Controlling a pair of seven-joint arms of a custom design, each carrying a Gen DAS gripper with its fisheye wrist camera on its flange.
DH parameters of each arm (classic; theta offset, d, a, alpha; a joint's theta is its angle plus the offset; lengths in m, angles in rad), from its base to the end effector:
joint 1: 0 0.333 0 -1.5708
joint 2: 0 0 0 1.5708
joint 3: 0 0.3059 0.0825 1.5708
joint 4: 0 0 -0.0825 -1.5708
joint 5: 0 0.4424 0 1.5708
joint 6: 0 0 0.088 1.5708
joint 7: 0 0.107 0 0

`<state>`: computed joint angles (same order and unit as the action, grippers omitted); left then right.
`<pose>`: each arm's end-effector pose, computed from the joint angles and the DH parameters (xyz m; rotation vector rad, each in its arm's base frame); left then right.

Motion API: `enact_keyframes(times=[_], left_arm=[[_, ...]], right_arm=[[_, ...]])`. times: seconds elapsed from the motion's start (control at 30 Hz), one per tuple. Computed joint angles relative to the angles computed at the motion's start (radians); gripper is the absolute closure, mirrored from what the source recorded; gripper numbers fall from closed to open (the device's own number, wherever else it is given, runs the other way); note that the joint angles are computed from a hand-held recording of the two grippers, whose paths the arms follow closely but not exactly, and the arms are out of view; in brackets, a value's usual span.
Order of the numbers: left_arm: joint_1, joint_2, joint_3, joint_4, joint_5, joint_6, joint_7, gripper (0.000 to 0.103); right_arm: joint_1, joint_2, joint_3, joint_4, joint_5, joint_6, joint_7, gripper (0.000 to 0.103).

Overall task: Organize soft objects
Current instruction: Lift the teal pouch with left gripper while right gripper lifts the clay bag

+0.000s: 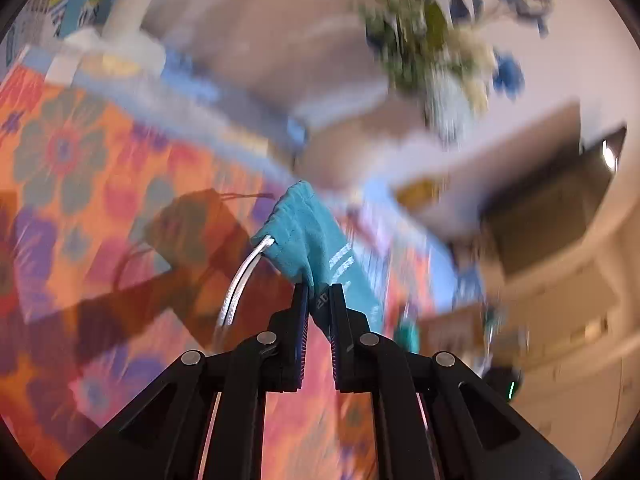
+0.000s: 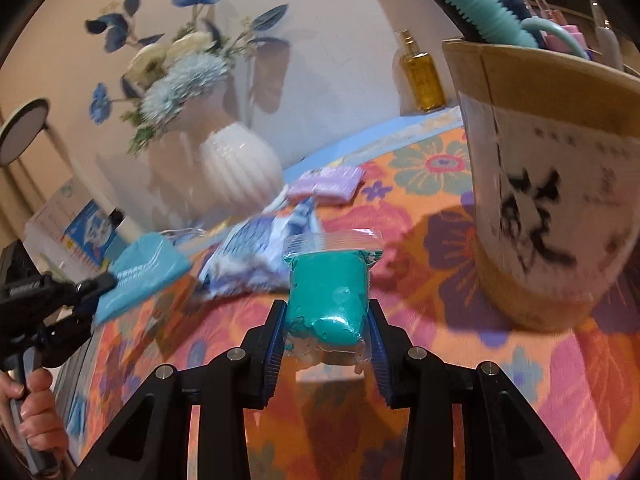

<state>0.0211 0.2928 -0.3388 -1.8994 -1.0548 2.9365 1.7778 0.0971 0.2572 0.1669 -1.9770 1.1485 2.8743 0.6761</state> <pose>0.6788 -0.1503 0.3714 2.3799 -1.4178 1.3379 0.6618 0.1213 0.3409 -1.7156 1.5458 -0.2149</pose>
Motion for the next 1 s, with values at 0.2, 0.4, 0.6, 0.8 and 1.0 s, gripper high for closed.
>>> enact_keyframes(times=[0.2,0.4,0.6,0.8,1.0], left_arm=[[-0.105,-0.002,0.161,-0.036,0.538,-0.292,-0.367,0.089],[-0.139,-0.004,0.147,-0.051,0.638,-0.144,-0.542,0.000],[-0.370,0.131,0.355,0.158,1.195,-0.298,-1.067,0.001],[-0.558,0.206,0.496,0.259,1.636,-0.465,-1.505,0.000],[-0.503,0.199,0.432,0.262,1.694,-0.486,-1.541,0.000]], right_arm=[[0.072,-0.085,-0.087,-0.122,-0.455,-0.062,0.320,0.065],[0.078,-0.094,-0.079,-0.151,-0.614,0.009,0.391,0.018],[0.057,-0.043,-0.055,-0.143,-0.776,0.097,0.471,0.013],[0.014,-0.034,-0.007,-0.123,-0.686,0.068,0.382,0.005],[0.053,-0.034,-0.043,-0.128,-0.750,0.072,0.436,0.004]])
